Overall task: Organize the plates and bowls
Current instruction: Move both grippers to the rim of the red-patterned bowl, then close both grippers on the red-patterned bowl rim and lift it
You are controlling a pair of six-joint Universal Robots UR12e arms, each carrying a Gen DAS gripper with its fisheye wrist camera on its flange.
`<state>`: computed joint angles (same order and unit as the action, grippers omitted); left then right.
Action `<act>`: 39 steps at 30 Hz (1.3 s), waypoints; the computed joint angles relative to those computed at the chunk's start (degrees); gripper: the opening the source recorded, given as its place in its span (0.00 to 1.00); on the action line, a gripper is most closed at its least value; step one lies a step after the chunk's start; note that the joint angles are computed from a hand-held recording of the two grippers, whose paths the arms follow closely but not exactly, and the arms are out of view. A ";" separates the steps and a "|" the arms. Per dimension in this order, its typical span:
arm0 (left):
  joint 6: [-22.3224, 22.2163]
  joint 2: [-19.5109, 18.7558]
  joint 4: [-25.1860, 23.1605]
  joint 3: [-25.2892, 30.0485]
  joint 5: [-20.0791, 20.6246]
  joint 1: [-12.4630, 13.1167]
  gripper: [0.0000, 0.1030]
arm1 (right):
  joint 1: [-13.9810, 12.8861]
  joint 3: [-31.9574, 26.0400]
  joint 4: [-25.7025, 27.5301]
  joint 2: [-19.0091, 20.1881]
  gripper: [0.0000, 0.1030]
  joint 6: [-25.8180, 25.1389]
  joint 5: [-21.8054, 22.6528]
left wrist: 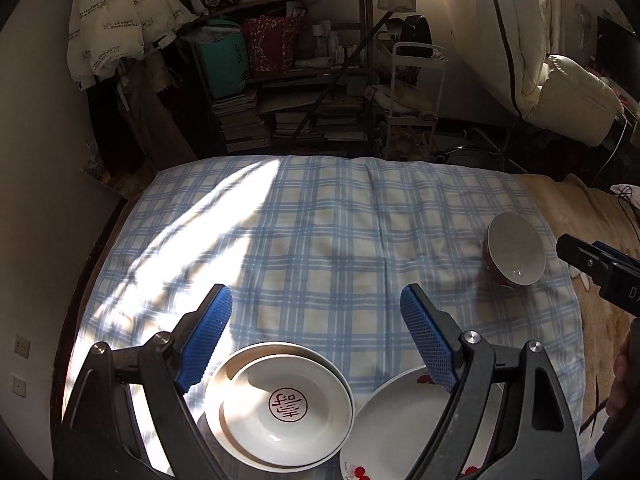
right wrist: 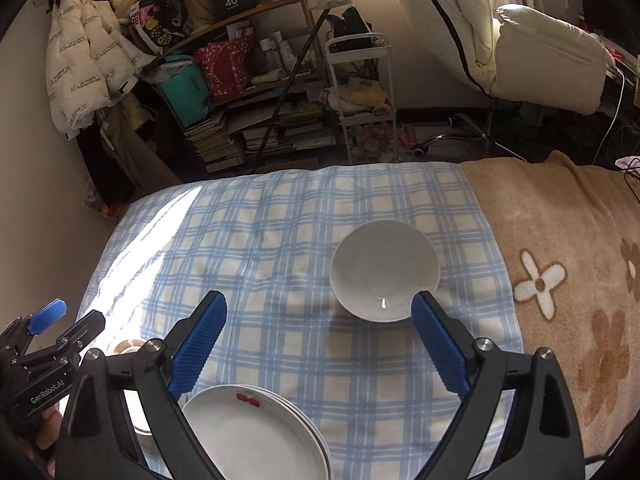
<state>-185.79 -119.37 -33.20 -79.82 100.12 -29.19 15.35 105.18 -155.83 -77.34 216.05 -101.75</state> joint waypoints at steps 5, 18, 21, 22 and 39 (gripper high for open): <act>1.64 -2.66 0.12 3.63 -2.47 -0.79 0.83 | -1.33 1.07 -1.31 -0.31 0.95 -0.18 -2.05; 3.32 -10.94 -5.75 14.57 -4.16 -3.03 0.83 | -5.01 1.35 -1.73 1.54 0.95 1.50 -0.85; 3.86 -12.59 -6.52 16.69 -5.02 -3.40 0.83 | -5.56 1.40 -1.00 2.16 0.95 1.87 -0.52; 3.93 -13.07 -6.84 17.34 -5.71 -3.42 0.83 | -5.82 1.52 -1.02 2.28 0.95 2.23 0.02; 9.03 -18.25 -11.37 23.75 -7.61 -5.48 0.81 | -8.63 2.47 -0.18 3.64 0.71 4.38 7.03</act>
